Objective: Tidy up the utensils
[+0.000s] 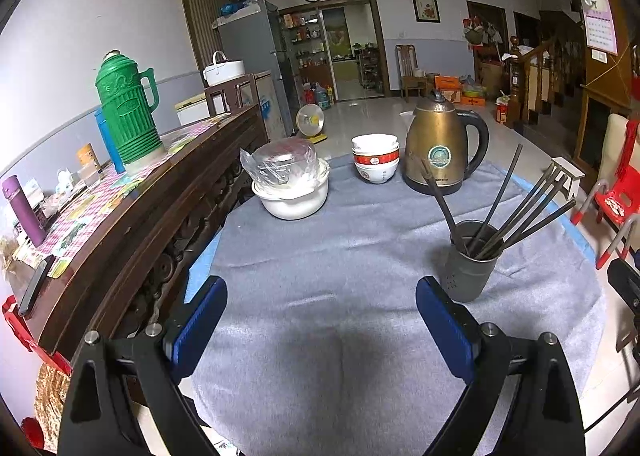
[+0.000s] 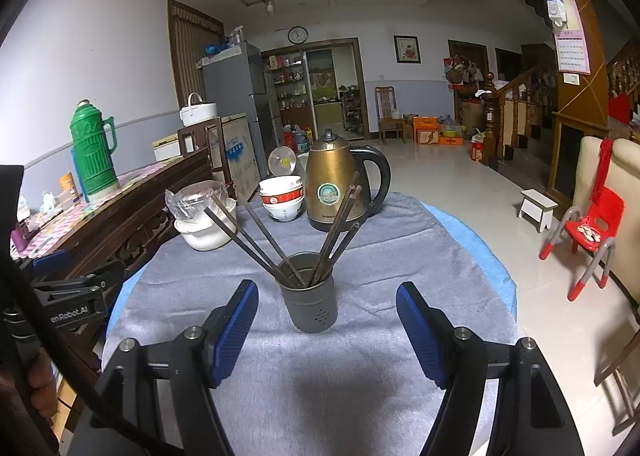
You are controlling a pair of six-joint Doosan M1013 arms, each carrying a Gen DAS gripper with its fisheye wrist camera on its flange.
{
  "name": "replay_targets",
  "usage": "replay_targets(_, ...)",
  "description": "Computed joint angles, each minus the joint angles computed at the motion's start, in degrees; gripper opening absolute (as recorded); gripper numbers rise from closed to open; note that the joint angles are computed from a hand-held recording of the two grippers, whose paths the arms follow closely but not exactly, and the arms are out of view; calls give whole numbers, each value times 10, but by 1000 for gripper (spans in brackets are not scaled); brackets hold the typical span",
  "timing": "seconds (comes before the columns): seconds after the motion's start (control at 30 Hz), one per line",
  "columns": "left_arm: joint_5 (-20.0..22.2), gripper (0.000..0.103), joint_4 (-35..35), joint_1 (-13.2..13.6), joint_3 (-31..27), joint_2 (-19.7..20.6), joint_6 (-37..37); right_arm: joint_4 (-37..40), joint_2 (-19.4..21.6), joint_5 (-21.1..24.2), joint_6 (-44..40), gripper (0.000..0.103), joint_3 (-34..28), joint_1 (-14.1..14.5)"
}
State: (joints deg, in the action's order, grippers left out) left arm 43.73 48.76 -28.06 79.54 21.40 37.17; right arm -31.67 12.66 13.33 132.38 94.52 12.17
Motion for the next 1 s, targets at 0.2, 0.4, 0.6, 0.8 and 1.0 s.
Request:
replay_targets(0.2,0,95,-1,-1,1,-1,-1,-1,-1,6,6,75,0,-1)
replay_targets(0.4,0,95,-3,-2,1,-1,1,5,-1,4,-1,75,0,-2)
replay_targets(0.6,0,95,-4,-2,1,-2,0,20,-2,6,-15,75,-1,-1)
replay_targets(0.8,2,95,-5,-2,2,-2,1,18,-2,6,-14,75,-1,0)
replay_targets(1.0,2,95,-10,1,1,-2,5,20,-2,8,-15,75,-2,2)
